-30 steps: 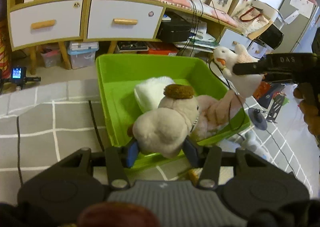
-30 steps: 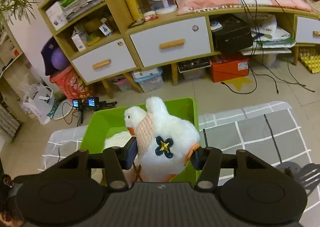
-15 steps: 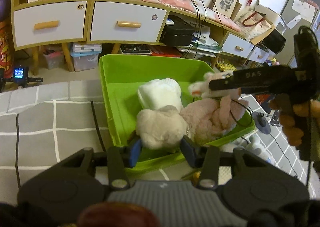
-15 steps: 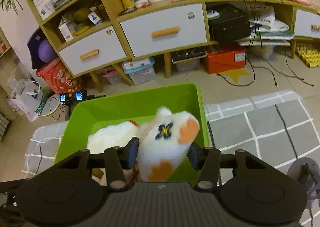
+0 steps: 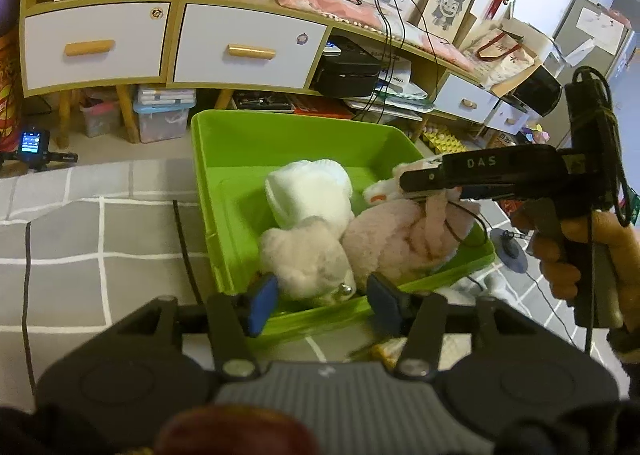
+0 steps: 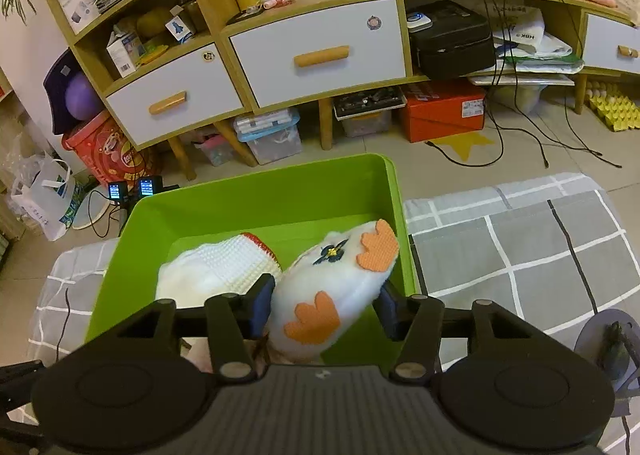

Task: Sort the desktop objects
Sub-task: 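Lower the dog into the bin and open left tool while right tool releases the duck, then move both tools back over the remaining plushes on the bedspread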

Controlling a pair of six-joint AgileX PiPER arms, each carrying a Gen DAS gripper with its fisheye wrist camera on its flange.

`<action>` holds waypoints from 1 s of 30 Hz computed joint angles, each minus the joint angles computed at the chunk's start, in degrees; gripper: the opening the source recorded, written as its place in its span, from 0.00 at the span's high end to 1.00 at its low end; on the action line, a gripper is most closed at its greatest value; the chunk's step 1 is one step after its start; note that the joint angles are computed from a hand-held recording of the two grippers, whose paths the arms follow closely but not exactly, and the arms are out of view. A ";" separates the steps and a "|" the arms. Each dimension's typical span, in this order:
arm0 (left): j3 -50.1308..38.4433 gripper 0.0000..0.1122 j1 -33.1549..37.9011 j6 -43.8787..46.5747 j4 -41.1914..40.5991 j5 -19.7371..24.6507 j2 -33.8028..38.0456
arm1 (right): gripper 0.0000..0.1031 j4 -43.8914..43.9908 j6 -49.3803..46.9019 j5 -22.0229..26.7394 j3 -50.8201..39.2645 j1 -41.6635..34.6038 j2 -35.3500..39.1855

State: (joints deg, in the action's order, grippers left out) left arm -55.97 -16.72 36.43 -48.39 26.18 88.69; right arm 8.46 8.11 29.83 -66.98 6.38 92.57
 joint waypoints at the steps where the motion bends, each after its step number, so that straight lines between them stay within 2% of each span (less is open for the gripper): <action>1: 0.16 0.50 -0.12 -0.05 -0.21 -0.21 -0.14 | 0.44 0.43 -0.18 0.33 -0.14 -0.08 0.12; 10: 0.42 0.33 -0.18 1.32 -2.16 0.06 -1.31 | 0.31 1.45 -0.17 1.35 0.12 -0.15 -1.39; 15: 1.18 0.15 -0.50 1.76 -2.33 0.50 -3.98 | 0.26 0.40 0.17 5.54 -1.10 0.28 -2.87; 22: 2.68 0.10 -0.36 1.77 -2.65 2.57 -8.34 | 0.22 -3.14 2.73 9.69 -0.44 1.69 -8.15; 30: 6.26 0.09 1.11 2.38 -2.38 5.31 -13.61 | 0.22 -5.27 6.30 17.70 1.80 1.78 -14.00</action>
State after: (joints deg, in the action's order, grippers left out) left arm -49.72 -15.62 38.81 -50.76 31.49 75.08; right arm 3.19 14.41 47.53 -65.18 8.16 78.57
